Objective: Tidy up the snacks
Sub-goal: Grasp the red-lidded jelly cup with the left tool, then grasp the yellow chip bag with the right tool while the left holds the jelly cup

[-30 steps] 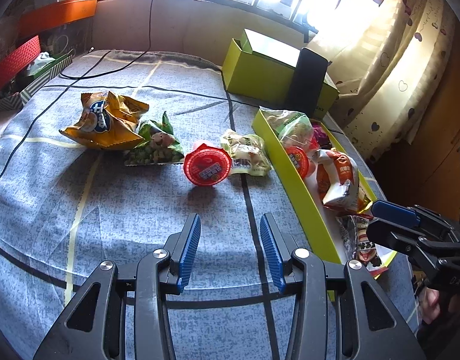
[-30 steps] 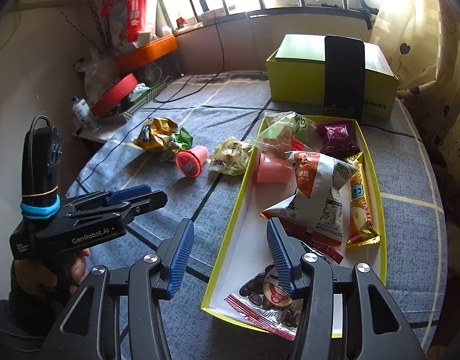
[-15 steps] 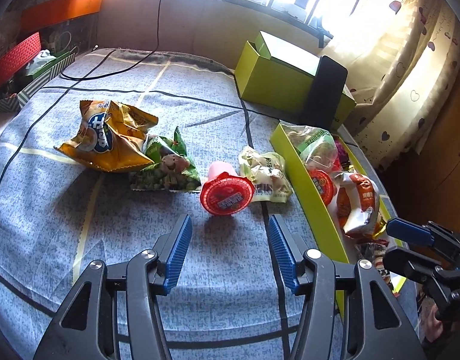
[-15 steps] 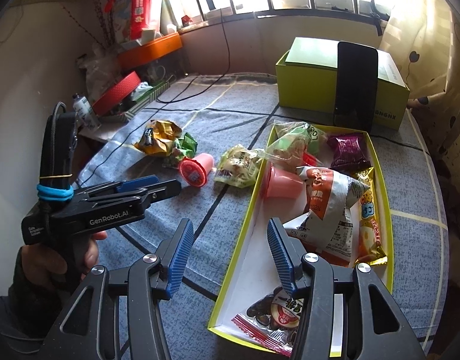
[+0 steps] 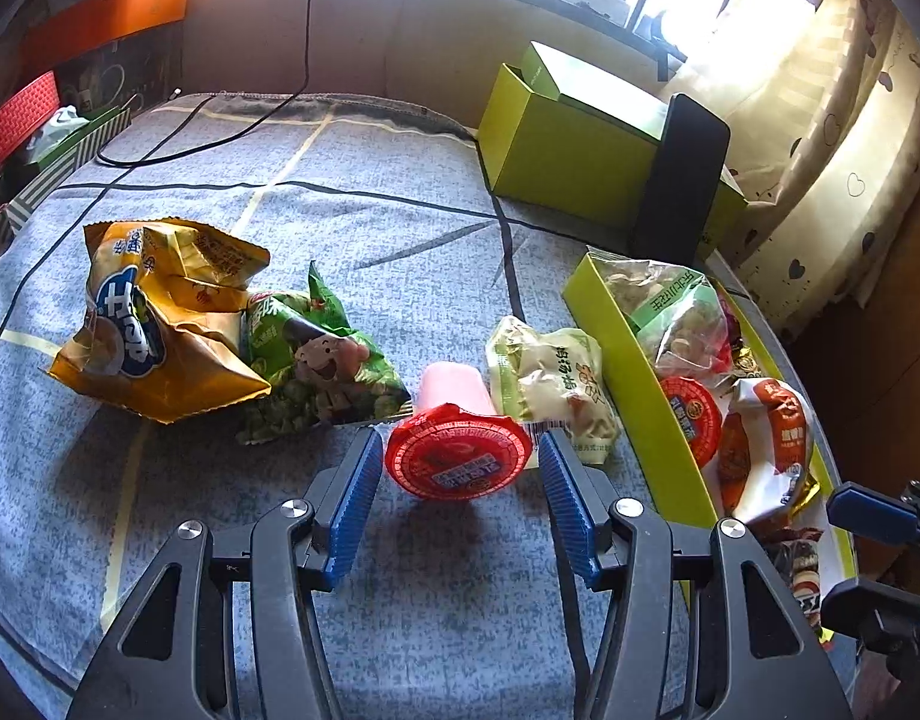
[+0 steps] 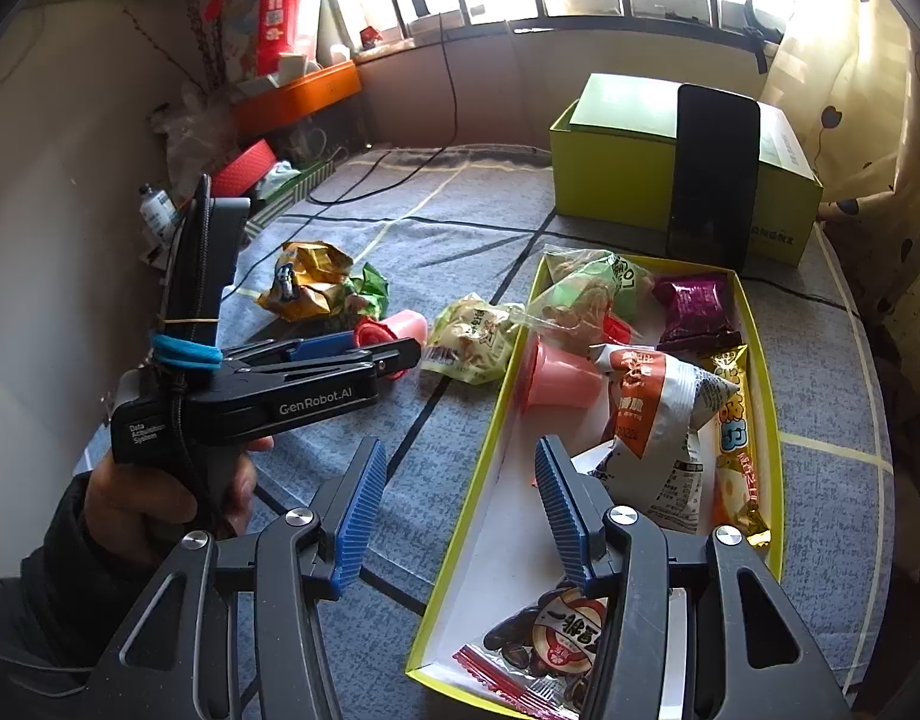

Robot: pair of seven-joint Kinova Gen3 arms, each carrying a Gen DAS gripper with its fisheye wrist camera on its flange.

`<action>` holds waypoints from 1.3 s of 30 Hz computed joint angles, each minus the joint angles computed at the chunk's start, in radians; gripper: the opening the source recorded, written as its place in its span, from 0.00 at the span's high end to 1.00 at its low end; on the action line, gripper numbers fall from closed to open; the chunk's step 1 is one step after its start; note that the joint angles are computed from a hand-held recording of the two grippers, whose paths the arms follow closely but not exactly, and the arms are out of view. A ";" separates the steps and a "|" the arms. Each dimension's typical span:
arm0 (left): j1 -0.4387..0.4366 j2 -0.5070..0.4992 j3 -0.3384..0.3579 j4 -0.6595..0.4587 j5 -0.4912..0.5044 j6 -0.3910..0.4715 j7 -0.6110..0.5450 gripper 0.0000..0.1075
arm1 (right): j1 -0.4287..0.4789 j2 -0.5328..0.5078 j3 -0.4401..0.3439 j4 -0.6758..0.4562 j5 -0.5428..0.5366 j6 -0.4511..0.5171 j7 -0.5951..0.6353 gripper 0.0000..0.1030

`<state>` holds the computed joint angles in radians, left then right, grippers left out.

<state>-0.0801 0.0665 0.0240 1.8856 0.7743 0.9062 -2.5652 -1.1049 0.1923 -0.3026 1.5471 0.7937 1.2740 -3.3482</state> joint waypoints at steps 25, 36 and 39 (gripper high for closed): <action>-0.118 -0.028 -0.078 0.071 0.216 0.112 -0.238 0.56 | 0.026 0.044 0.038 -0.089 -0.035 0.030 0.114 0.51; -0.224 -0.018 -0.141 0.068 0.372 0.154 -0.264 0.56 | 0.076 0.117 0.103 -0.239 -0.066 -0.007 0.324 0.51; -0.252 -0.013 -0.149 0.066 0.399 0.138 -0.247 0.56 | 0.103 0.150 0.124 -0.286 -0.108 -0.047 0.403 0.51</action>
<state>-0.3326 0.0539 -0.1254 1.9518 1.1735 1.0437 -2.8125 -1.0019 0.3418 -0.1786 1.2614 0.6857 1.2274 -2.9451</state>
